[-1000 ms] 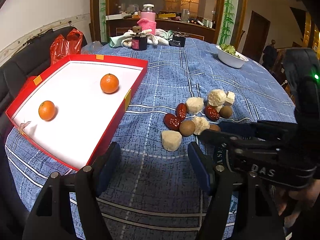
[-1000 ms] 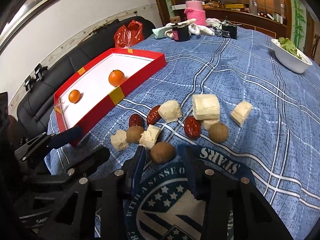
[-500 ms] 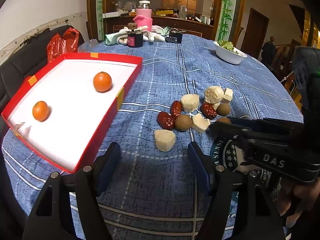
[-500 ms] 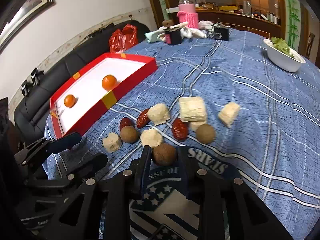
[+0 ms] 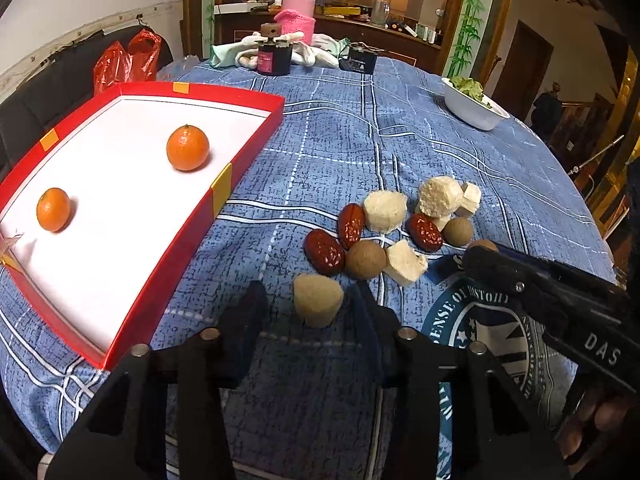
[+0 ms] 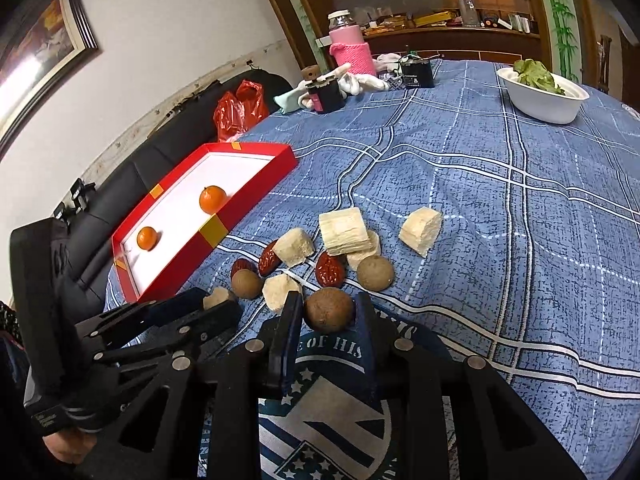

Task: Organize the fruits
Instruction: 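Grasp a pale cake piece with the left tool while the right tool grasps a brown kiwi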

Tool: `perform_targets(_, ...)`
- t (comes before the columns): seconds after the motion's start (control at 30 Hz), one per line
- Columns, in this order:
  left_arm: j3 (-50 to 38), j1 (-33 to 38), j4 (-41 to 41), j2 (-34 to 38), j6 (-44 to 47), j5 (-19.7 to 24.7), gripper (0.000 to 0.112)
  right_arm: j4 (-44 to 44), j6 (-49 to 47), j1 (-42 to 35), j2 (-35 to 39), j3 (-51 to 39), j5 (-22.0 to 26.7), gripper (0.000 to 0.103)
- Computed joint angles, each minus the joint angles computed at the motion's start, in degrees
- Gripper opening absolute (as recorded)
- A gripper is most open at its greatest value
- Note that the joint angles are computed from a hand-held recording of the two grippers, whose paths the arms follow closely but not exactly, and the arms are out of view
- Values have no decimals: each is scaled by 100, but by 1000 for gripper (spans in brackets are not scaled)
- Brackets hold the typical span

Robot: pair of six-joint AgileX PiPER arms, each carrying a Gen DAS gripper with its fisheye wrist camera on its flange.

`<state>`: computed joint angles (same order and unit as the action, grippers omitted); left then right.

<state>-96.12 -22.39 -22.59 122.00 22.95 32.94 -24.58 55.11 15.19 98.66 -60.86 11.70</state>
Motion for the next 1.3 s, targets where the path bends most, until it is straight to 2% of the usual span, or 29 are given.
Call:
perform_targets(0.07, 7, -27, -48, -3, 90, -8, 27, -27, 25, -1, -14, 16, -28, 27)
perform_targets(0.17, 326, -92, -119, -145, 243, -359, 23, -207, 205, 9, -37, 55, -67, 27)
perform_targets(0.3, 238, -4, -398, -95, 384, -213, 23, -739, 744, 41, -72, 106, -76, 27)
perform_targets(0.5, 845, -66, -966, -504, 1084, -765, 22, -1292, 1316, 77, -123, 165, -91, 27)
perform_targets(0.6, 1011, -101, -1938, -673, 2108, -716, 22, -2343, 2412, 124, -173, 234, -5, 27)
perform_targets(0.8, 853, -237, -2473, -599, 2692, -360, 22, -3477, 3637, 163, -246, 335, 181, 28)
perform_targets(0.97, 799, -300, -2310, -452, 2548, -235, 22, -4318, 4720, 110, -417, 549, 353, 28)
perform_targets(1.03, 663, -274, -2226, -328, 2372, -81, 22, -4390, 4851, 107, -437, 572, 424, 28)
perform_targets(1.3, 790, -375, -2023, -405, 2256, -320, 22, -4613, 5112, 138, -453, 599, 500, 28)
